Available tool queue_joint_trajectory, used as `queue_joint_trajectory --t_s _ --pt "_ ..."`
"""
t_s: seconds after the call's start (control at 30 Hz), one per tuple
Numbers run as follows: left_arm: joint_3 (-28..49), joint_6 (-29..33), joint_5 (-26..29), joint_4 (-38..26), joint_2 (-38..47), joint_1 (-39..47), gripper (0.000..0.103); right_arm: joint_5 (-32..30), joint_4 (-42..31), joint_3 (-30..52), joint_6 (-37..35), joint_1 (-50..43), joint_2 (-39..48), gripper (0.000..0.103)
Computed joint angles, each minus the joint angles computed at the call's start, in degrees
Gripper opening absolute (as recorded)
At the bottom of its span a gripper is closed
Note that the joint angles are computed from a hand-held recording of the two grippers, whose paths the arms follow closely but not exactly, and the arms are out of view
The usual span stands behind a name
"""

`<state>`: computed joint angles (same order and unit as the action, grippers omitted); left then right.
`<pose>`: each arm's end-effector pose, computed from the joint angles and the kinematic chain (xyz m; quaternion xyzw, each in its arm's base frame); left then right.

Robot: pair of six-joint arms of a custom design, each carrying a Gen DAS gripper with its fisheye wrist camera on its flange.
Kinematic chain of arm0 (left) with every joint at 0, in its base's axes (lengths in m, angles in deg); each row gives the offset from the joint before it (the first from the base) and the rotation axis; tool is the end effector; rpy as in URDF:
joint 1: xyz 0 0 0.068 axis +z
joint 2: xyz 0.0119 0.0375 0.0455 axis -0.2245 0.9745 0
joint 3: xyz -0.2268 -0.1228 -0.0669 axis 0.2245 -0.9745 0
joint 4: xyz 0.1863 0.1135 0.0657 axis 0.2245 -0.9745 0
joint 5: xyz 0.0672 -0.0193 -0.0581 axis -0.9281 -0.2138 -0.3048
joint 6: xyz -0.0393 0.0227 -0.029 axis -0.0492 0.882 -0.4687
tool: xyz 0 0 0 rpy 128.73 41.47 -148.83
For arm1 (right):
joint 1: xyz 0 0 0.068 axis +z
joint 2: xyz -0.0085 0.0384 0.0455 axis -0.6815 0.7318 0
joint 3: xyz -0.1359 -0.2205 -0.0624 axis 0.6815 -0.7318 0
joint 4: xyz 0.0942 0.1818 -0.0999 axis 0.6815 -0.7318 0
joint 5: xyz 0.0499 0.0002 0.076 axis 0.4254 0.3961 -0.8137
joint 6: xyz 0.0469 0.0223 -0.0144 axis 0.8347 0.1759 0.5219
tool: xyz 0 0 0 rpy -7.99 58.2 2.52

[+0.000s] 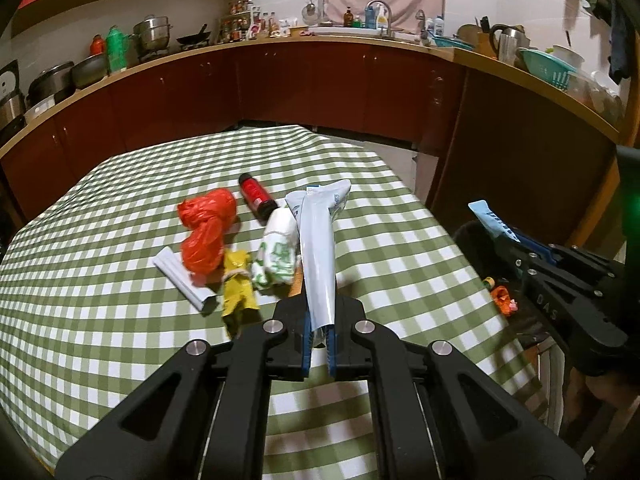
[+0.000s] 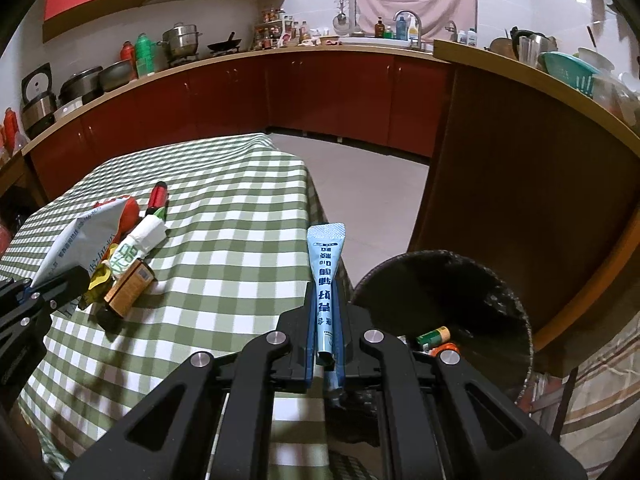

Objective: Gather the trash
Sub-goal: 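Carry the light-blue tube and white tube over the black bin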

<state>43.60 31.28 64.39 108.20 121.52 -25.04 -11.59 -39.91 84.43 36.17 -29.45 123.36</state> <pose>0.2752 -0.0613 0.0985 0.1325 0.9034 -0.0633 0.4029 0.2659 0.0549 0.0832 0.0523 0.9106 -0.0200 0.4094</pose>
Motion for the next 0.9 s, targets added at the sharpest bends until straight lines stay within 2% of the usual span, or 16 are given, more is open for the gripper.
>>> queue_joint_trajectory --t_s 0.9 --pt "8.8 -5.0 -5.5 -0.3 8.5 -16.0 0.005 -4.1 6.1 -5.8 -4.6 -12.7 -0.9 0.008"
